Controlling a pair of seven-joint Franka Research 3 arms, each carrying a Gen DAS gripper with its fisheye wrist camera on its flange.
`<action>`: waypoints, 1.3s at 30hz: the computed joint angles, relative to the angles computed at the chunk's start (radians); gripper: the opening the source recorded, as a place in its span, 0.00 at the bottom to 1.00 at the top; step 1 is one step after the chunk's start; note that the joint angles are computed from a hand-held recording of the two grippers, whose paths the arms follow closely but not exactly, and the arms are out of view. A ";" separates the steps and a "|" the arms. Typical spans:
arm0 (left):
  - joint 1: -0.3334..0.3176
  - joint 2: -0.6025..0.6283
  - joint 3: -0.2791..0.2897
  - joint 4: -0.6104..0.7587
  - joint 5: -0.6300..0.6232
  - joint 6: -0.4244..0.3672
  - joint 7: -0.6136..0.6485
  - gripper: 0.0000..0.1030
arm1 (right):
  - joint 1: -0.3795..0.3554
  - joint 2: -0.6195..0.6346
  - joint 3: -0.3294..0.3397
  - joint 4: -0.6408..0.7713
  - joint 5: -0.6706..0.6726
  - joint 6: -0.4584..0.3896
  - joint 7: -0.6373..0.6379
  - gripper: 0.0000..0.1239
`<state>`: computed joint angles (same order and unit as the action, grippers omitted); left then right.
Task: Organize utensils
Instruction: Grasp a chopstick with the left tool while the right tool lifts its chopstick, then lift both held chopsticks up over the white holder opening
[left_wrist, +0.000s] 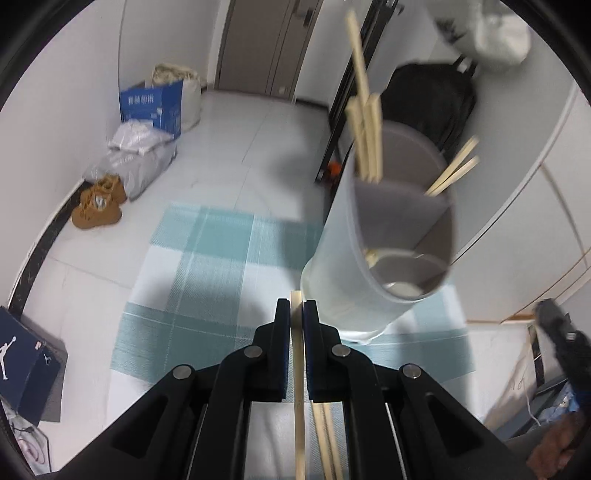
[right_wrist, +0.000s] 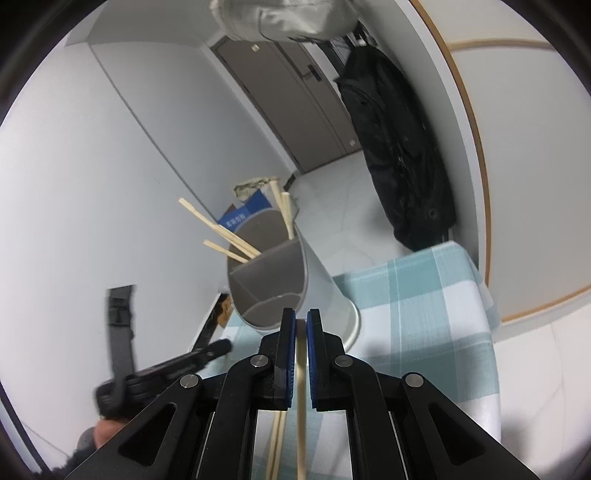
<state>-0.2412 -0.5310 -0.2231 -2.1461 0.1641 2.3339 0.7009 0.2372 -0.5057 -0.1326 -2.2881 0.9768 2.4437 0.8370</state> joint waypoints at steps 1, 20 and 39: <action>0.001 -0.011 -0.001 -0.010 0.006 0.019 -0.002 0.03 | 0.005 -0.009 0.000 -0.006 0.009 0.008 -0.013 0.04; 0.098 -0.094 -0.072 0.012 0.193 0.288 -0.098 0.03 | 0.101 -0.092 0.005 -0.051 0.108 0.166 -0.118 0.04; 0.278 0.101 -0.129 0.270 0.444 0.378 -0.236 0.03 | 0.111 0.169 0.007 0.392 0.145 0.162 -0.112 0.04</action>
<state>0.0370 -0.4304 -0.3520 -1.8758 0.6086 2.7118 0.4645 0.3481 -0.3363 -0.1256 -1.8964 1.1221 2.6060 0.7247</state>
